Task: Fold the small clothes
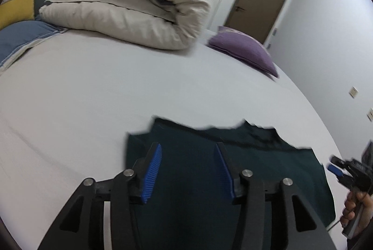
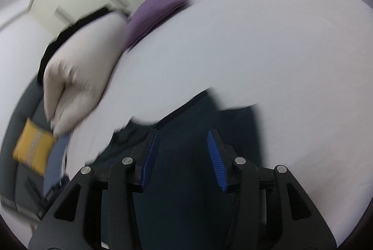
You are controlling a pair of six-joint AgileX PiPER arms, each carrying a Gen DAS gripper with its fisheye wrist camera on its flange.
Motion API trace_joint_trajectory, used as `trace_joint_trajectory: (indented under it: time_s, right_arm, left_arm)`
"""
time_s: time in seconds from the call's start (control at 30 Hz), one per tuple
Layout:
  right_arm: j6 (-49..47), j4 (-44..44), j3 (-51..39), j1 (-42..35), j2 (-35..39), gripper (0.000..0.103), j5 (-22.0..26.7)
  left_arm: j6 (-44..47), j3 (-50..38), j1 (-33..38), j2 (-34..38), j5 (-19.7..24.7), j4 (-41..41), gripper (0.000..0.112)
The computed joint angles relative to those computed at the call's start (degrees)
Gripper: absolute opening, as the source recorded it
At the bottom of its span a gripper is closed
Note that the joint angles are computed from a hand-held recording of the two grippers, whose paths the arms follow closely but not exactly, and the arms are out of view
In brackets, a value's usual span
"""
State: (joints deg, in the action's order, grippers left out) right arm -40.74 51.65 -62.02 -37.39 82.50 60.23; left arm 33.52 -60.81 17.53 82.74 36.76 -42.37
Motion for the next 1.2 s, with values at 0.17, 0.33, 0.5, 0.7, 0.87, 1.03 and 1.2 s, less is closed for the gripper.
trace_joint_trajectory:
  time_s: [0.17, 0.33, 0.5, 0.7, 0.87, 1.03, 1.2]
  right_arm:
    - [0.4, -7.7, 8.3, 5.8, -6.8, 0.042, -8.9]
    - [-10.3, -4.5, 15.0, -6.0, -8.1, 0.037, -8.1]
    - [-15.5, 0.1, 16.0, -17.9, -12.2, 0.039, 1.4]
    - [-14.0, -4.3, 20.0, -14.5, -23.7, 0.039, -2.2]
    - [-9.1, -11.8, 21.8, -11.3, -24.0, 0.040, -5.7]
    - [-16.9, -9.3, 23.8, -20.6, -23.0, 0.023, -0.4]
    - [-20.0, -8.6, 23.9, -25.4, -24.3, 0.015, 3.3]
  left_arm:
    - [-1.7, 3.9, -2.1, 1.0, -3.5, 4.4, 0.052]
    - [5.7, 4.6, 3.7, 4.8, -1.4, -2.2, 0.047]
    - [3.2, 4.2, 4.9, 2.5, 2.1, -2.1, 0.048]
    - [2.3, 6.8, 0.0, -1.2, 0.4, 0.9, 0.050]
    - [2.2, 7.6, -1.0, 0.9, -1.9, 3.4, 0.050]
    - [2.1, 7.6, -1.5, 0.8, -2.5, 4.9, 0.051]
    - [2.6, 7.5, -0.9, 0.7, -1.8, 4.1, 0.051]
